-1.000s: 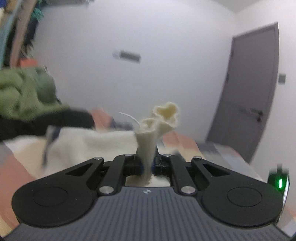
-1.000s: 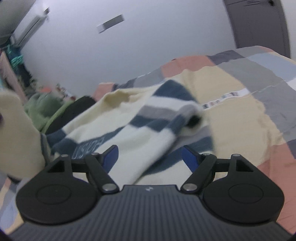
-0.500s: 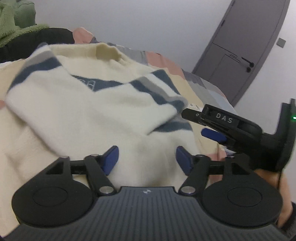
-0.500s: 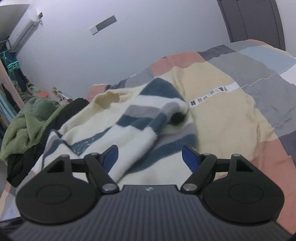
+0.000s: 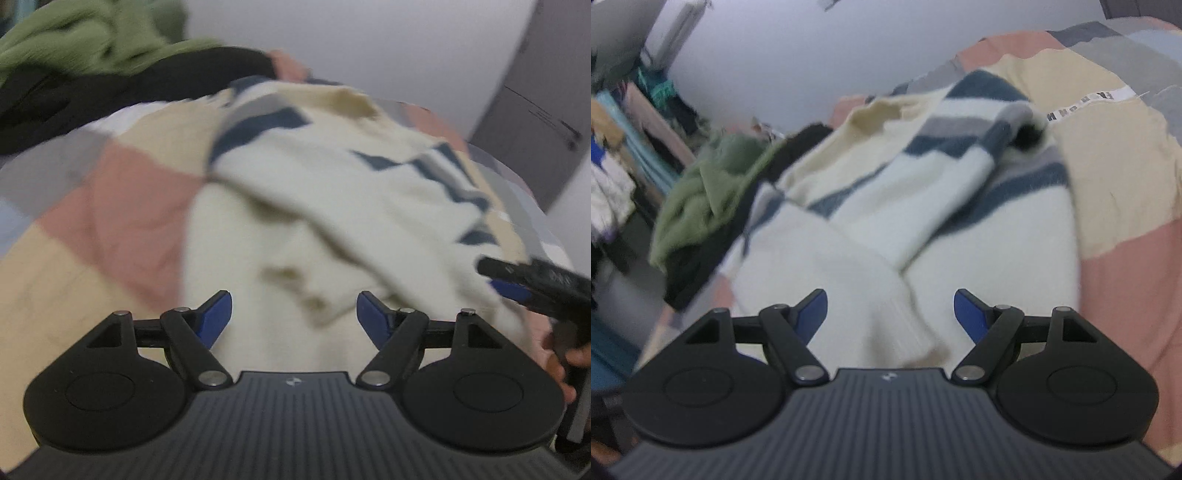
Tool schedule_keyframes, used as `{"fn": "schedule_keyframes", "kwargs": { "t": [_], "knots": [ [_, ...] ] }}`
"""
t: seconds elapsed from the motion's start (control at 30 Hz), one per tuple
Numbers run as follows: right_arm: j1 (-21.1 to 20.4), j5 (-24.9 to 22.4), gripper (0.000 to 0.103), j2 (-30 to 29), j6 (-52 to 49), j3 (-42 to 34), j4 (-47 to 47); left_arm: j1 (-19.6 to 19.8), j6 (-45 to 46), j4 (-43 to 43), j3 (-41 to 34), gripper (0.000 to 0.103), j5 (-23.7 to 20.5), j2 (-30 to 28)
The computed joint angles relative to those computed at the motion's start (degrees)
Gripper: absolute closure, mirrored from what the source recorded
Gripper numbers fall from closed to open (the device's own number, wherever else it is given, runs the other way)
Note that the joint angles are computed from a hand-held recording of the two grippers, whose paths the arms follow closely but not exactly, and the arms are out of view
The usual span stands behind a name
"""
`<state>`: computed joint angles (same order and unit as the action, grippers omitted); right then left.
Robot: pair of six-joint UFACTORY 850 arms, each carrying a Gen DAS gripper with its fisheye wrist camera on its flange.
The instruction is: Fold large clothes
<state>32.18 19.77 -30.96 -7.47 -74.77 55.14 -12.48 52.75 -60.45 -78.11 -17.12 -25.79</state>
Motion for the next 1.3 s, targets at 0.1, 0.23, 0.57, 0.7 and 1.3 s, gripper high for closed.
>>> {"fn": "schedule_keyframes", "kwargs": {
  "t": [0.1,0.23,0.57,0.7,1.3],
  "knots": [
    [0.5,0.3,0.029,-1.1,-11.5,-1.4,9.8,1.0,1.5,-1.9,0.7,0.024,0.9,-0.1],
    [1.3,0.7,0.053,-2.2,-24.1,-3.6,18.8,1.6,1.9,-2.2,-0.3,0.024,1.9,-1.7],
    [2.3,2.2,0.088,-4.3,-43.2,-7.8,34.1,5.1,-8.0,-0.3,-5.3,0.024,-4.1,-6.7],
    [2.7,4.4,0.093,-3.7,-40.0,-7.7,30.0,6.6,-8.0,-4.0,-6.0,0.024,-7.6,-7.4],
    [2.6,18.1,0.022,2.4,-26.8,0.5,38.4,8.3,-1.0,-15.3,-4.0,0.023,-8.5,-7.2]
  ]
}}
